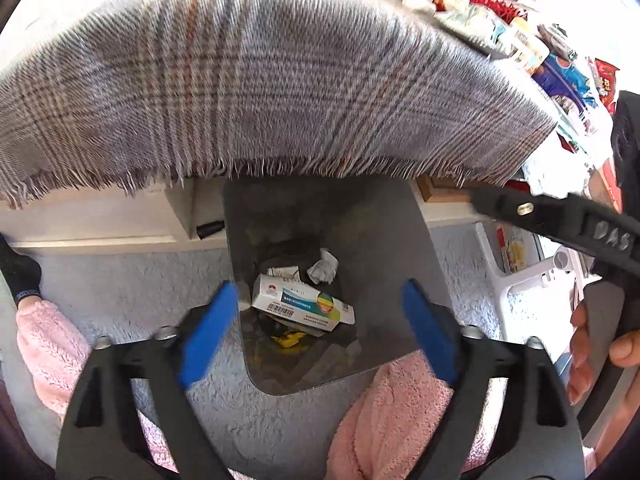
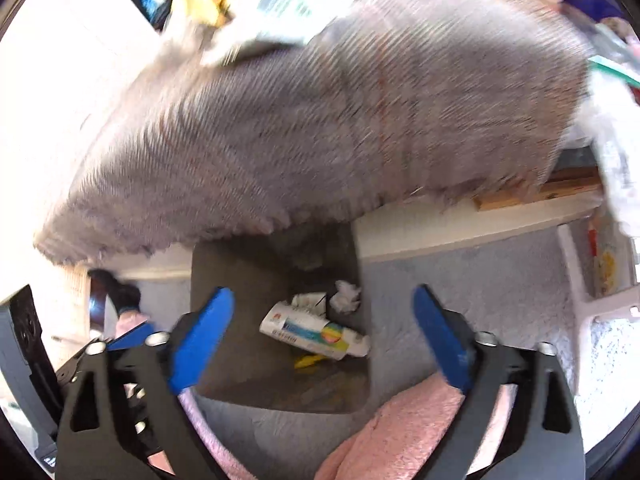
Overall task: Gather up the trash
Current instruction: 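Open both grippers to drop the wrapper and tissue into the bin, then grasp the white plastic wrapper with the right gripper while the left gripper grasps the green-printed foil packet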
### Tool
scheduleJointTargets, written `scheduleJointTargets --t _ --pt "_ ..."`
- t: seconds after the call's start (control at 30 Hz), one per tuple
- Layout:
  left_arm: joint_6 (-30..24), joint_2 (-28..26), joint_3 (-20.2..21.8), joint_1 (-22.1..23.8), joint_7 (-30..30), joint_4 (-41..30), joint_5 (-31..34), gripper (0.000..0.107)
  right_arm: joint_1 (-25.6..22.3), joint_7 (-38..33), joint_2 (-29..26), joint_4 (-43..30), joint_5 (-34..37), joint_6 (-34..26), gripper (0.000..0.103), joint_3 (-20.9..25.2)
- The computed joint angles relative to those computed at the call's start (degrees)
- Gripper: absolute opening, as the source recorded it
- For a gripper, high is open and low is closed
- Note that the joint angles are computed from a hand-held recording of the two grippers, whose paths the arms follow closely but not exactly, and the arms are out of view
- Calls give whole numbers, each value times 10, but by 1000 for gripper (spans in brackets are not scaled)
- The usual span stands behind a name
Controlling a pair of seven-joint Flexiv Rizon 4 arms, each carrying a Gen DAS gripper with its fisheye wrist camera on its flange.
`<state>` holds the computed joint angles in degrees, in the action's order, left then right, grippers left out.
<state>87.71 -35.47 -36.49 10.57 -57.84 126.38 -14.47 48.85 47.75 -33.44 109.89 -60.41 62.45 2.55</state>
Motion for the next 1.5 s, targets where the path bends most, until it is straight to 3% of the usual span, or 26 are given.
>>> scheduleJointTargets --t 0.07,0.23,0.53,0.73,0.9,1.0,1.13,1.33,1.4,1.5 --pt "3 8 -11 11 0 5 -1 95 4 19 26 21 -8 -20 99 -1" --pt "-5 29 -36 34 -5 11 -10 95 -18 71 80 67 -48 -42 99 15" --pt "-24 66 -46 20 21 -19 -40 95 -60 -2 127 64 -28 -132 99 61" --pt "-42 75 -20 -27 46 -63 -75 95 -88 -28 138 61 -29 -128 98 59" --pt "-63 72 22 -83 64 -101 -90 95 -120 -49 124 54 -38 -64 69 48" --pt "-69 67 39 -110 77 -118 -103 95 -128 -75 115 47 -20 -50 57 44" --pt "-79 58 62 -143 90 -141 -122 95 -132 -78 107 49 -21 -19 49 32" --pt "-97 39 93 -189 101 -178 -138 95 -132 -87 95 46 -33 19 21 17" --pt "-107 31 101 -200 100 -191 -141 95 -128 -93 97 46 -36 16 7 14" --pt "-117 19 118 -221 95 -212 -139 95 -124 -108 108 46 -41 -7 4 15"
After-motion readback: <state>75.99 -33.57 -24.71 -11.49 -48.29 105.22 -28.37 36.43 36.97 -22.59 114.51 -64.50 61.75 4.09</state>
